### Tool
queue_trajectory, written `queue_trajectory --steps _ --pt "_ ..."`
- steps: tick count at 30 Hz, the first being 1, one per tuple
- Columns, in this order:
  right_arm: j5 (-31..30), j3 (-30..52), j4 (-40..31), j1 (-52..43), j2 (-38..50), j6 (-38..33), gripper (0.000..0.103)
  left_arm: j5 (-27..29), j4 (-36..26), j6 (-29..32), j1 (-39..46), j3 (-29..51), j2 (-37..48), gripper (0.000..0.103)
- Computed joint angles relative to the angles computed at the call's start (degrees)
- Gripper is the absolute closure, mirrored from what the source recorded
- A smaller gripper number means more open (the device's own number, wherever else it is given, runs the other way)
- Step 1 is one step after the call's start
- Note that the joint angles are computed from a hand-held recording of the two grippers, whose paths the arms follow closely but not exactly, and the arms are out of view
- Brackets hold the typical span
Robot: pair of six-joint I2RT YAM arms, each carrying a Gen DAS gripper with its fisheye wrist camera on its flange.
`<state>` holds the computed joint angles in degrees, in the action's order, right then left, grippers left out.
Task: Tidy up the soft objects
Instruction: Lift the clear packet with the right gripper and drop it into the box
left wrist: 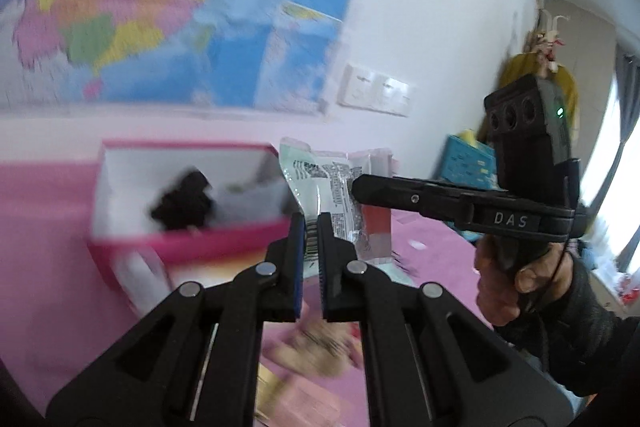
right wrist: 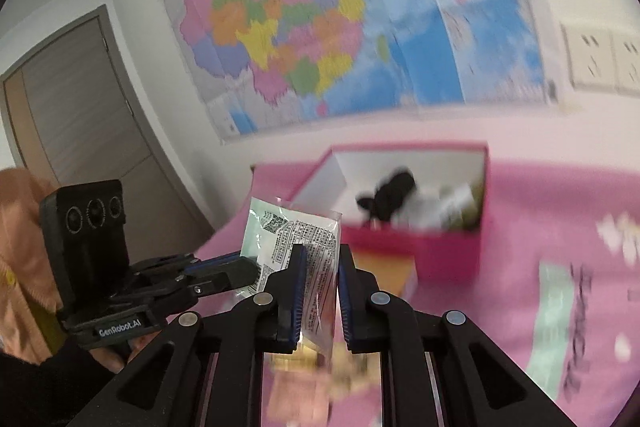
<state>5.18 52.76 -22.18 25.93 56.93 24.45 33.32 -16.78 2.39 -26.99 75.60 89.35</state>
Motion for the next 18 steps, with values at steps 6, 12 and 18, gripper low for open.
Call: queue_trajectory --steps 6,12,18 --pt "-5.73 16.91 0.64 -8.33 18.48 -4.82 0.088 -6.80 -8.16 2.32 0.28 20.79 14.70 0.095" --pt "-8.35 32.69 -3.61 -11.91 35.13 -6.17 0.088 -14.60 -14.77 3.42 0.41 34.07 25.13 0.092" --pt "-6.66 45.12 -9.96 -11.48 46.60 -6.64 0.077 -21.89 -17.19 3.10 0.56 38.66 29.88 0.092"
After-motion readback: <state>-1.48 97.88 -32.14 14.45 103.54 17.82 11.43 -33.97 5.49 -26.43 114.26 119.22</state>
